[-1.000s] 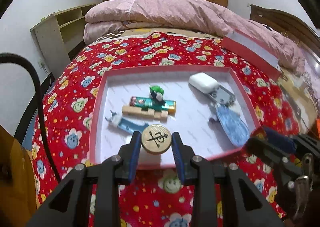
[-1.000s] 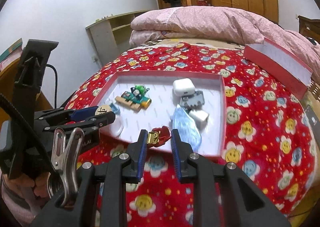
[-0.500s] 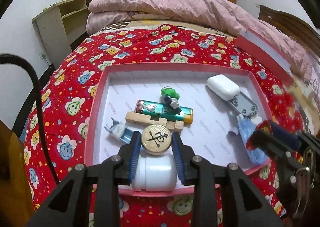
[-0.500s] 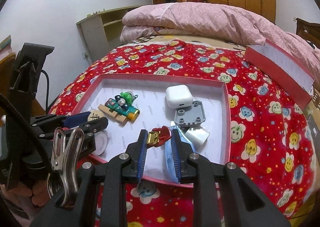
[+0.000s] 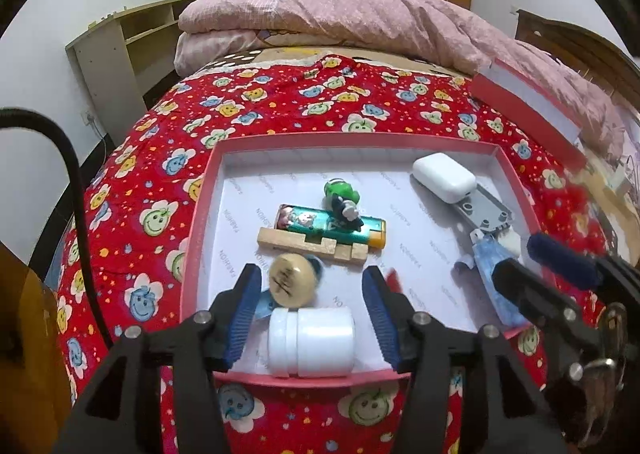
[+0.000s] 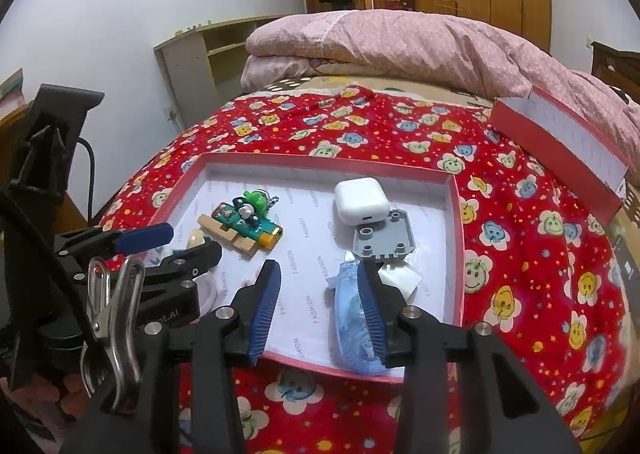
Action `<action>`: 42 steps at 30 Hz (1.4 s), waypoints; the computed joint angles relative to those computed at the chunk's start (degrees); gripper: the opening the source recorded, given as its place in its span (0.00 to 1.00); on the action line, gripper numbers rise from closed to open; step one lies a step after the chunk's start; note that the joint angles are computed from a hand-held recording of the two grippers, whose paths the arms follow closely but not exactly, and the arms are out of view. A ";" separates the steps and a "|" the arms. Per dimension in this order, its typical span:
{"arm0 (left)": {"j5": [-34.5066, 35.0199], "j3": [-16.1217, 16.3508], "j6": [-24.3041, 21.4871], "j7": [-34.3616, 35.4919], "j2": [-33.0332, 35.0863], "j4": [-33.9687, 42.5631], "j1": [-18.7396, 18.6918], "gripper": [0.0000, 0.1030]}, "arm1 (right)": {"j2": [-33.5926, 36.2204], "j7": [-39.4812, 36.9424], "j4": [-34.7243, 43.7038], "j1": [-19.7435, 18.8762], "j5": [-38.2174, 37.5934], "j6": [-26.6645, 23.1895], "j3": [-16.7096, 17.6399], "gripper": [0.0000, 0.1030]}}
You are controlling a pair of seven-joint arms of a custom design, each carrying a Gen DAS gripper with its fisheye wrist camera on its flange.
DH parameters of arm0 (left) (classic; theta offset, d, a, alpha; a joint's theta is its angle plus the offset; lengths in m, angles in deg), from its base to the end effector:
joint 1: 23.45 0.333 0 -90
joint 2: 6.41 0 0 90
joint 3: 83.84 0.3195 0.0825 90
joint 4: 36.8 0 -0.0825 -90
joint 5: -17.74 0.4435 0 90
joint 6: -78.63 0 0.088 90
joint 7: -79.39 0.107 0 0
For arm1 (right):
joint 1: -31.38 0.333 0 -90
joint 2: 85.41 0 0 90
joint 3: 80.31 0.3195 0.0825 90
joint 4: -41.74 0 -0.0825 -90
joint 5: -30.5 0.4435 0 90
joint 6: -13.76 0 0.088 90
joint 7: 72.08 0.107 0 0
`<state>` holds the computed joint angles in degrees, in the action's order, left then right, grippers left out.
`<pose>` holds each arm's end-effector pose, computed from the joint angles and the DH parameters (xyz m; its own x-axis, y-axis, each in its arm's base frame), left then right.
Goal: Organize rigid objects
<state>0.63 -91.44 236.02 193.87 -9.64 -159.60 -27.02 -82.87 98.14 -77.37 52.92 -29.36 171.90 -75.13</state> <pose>0.6154 -0.1105 0.4772 -0.3734 -0.9276 -0.0137 -0.7170 0.2979 -0.6303 0.5564 0.3200 0.4349 -0.0316 -0.9965 -0.0769 -0.6471 0.0791 -0.7583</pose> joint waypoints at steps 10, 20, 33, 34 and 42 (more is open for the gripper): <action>-4.76 1.46 -1.55 3.22 -6.70 -5.71 -0.25 0.54 | -4.49 2.04 -4.18 0.05 0.14 0.62 1.97 0.42; -6.53 2.72 -2.68 4.54 -14.14 -13.81 -0.01 0.54 | -8.04 3.54 -9.65 0.98 4.55 -1.89 4.89 0.42; -2.00 1.61 -5.45 1.44 -13.23 -16.48 0.83 0.54 | -7.36 6.13 -11.63 2.05 8.16 -9.21 5.88 0.50; -1.52 1.45 -5.45 1.08 -12.90 -16.47 0.88 0.54 | -7.09 6.10 -11.59 2.12 8.57 -9.32 5.71 0.50; -1.18 1.56 -2.45 2.09 -12.27 -17.55 0.07 0.61 | -4.28 5.65 -10.83 2.63 10.38 -9.30 4.59 0.53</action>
